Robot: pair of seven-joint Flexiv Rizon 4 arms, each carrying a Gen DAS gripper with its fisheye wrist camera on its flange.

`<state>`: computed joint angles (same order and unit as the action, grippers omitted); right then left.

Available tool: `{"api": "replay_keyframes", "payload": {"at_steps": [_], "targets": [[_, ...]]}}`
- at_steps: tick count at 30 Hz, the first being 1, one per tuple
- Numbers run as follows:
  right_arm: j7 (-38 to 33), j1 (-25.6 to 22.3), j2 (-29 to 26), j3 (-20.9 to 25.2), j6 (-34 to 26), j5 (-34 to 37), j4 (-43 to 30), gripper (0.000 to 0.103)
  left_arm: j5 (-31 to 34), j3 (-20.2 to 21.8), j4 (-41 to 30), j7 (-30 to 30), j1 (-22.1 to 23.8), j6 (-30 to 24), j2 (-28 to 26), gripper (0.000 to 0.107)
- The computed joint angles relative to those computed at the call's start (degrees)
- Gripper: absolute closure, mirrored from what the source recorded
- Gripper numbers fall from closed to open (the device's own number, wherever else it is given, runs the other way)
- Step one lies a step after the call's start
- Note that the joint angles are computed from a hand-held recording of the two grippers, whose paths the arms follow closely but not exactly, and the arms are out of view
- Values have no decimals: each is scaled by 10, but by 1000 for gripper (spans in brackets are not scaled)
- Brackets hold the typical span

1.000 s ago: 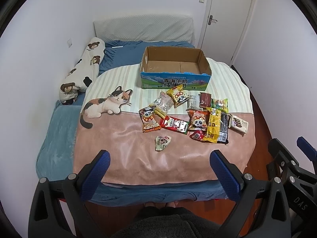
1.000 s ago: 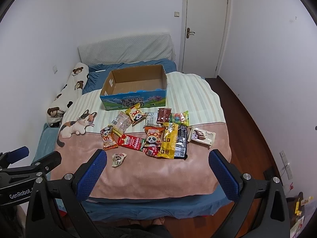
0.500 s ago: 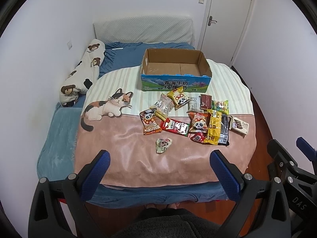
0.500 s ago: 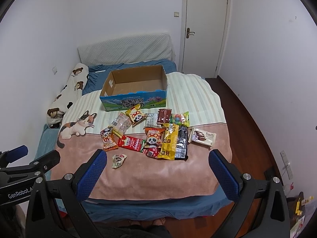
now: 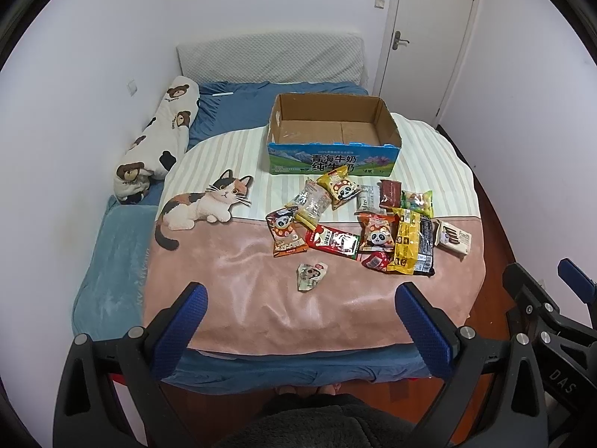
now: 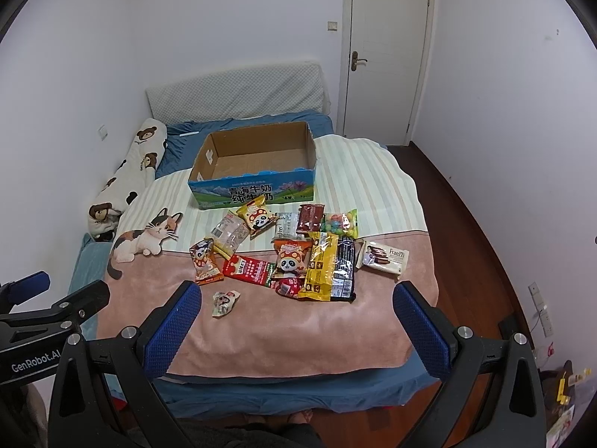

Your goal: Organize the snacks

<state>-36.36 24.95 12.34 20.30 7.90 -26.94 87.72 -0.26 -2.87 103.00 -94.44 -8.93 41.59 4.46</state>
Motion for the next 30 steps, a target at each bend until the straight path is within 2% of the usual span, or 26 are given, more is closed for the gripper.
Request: {"api": "replay_keyframes", "payload": {"at_steps": [30], "targets": [[13,-2,8,2,5,-6,8,0,0,1,8,3,3,7,6,4]]}}
